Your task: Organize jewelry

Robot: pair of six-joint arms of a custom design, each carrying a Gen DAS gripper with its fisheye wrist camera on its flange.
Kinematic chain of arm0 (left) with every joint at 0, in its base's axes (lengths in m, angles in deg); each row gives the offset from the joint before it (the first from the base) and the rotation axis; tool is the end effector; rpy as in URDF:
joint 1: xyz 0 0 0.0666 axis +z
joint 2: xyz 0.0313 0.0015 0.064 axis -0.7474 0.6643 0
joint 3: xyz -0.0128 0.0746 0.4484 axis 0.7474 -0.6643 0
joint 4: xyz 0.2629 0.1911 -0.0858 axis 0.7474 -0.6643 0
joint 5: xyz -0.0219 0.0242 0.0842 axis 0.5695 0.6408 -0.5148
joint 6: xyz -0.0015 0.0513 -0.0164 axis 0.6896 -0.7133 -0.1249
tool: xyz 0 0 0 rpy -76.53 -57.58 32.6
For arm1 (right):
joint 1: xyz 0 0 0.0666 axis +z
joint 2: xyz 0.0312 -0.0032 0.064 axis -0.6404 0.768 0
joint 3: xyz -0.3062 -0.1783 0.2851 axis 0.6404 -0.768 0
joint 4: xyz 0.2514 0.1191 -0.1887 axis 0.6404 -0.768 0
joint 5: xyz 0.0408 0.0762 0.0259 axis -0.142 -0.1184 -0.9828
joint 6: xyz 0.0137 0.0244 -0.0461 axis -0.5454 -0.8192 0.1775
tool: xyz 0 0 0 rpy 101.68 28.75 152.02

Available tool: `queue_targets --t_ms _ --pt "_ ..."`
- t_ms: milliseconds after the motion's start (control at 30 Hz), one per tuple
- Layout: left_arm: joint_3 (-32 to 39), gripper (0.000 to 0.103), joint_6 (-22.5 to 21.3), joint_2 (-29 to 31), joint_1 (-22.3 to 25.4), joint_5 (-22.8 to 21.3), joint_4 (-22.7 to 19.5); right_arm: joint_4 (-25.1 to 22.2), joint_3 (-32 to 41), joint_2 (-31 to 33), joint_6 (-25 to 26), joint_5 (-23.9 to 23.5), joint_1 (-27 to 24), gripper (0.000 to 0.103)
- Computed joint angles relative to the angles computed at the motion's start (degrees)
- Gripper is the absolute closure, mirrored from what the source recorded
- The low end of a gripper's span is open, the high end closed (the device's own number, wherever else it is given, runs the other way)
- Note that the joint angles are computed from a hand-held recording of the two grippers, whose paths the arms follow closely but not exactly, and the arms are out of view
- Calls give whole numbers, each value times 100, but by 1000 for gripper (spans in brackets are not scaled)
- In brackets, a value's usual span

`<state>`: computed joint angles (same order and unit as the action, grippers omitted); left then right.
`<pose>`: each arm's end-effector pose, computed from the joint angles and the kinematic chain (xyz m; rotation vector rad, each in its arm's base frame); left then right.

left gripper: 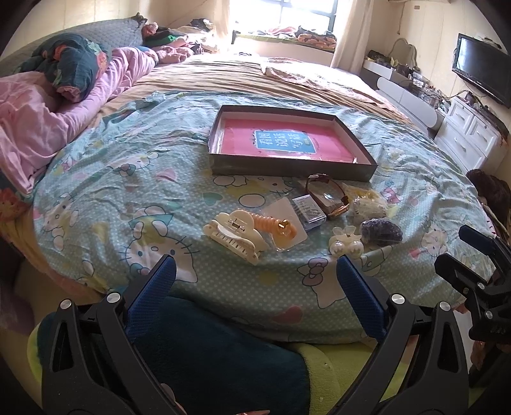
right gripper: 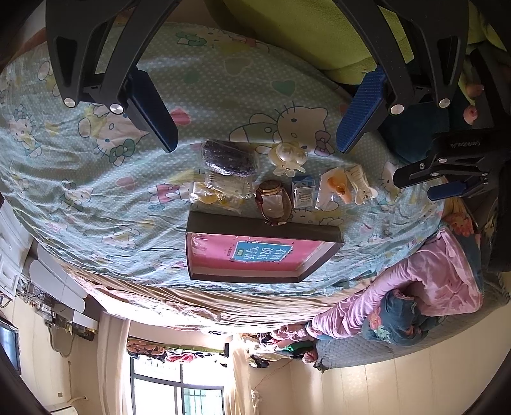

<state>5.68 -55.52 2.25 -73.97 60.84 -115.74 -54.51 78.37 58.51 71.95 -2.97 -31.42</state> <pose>0.4317 -0.1932 0.4241 -0.3239 2.3965 -0.0141 0.4688 0.0807 0.4148 -0.6151 2.2491 0.3449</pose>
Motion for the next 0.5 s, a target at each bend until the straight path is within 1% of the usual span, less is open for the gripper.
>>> queue_targets --t_ms 133,367,500 --pt "-14 9 1 -7 27 2 14 3 -18 2 48 -7 41 4" --pt "-182 9 153 -84 79 -70 56 -8 -23 17 214 -72 136 4" --pt "-262 9 144 -73 160 -64 50 -141 53 104 364 -119 223 4"
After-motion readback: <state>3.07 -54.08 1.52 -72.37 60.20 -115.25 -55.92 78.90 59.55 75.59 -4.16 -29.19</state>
